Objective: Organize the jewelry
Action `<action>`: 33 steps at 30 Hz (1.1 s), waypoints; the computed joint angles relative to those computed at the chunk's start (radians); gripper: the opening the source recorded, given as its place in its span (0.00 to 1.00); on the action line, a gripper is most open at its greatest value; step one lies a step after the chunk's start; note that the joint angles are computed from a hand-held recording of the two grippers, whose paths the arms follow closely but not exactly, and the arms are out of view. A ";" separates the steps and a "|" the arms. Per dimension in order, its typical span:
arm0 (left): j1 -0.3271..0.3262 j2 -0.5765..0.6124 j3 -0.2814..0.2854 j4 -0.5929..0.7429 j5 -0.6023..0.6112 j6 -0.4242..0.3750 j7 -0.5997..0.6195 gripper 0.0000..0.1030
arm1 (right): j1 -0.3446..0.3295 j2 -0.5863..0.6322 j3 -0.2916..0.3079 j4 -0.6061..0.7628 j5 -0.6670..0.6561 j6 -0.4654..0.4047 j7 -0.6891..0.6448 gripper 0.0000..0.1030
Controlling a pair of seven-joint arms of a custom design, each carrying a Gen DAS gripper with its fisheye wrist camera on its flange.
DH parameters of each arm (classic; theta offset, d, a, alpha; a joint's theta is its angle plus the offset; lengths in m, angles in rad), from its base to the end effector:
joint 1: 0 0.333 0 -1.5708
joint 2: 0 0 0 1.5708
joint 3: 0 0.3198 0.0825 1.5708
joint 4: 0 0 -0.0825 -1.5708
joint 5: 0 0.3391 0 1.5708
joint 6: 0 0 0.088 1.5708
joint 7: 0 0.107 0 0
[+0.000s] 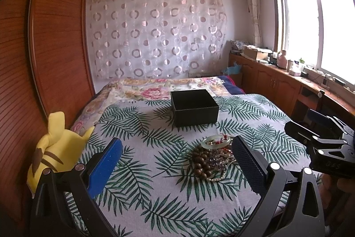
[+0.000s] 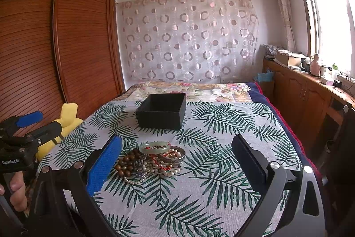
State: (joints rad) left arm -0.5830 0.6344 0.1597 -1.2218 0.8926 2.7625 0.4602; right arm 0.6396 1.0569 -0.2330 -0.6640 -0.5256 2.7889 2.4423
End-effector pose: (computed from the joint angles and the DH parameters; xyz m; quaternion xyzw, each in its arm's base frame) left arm 0.6409 -0.3685 0.5142 -0.5764 0.6267 -0.3822 0.3591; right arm 0.6673 0.4447 0.4706 -0.6351 0.5362 -0.3258 0.4505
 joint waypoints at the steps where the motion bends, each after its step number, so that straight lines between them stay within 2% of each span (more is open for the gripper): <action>1: -0.001 0.000 0.001 0.000 0.001 0.000 -0.002 0.93 | 0.000 0.000 0.000 0.000 0.000 0.000 0.000 0.98; 33: 0.001 -0.011 -0.005 -0.010 0.027 -0.001 -0.020 0.93 | 0.004 -0.007 -0.003 -0.012 -0.009 0.005 0.012 0.98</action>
State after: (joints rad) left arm -0.5820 0.6236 0.1546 -1.2322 0.9200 2.7611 0.4400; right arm 0.6432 1.0498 -0.2362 -0.6757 -0.5348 2.7934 2.4540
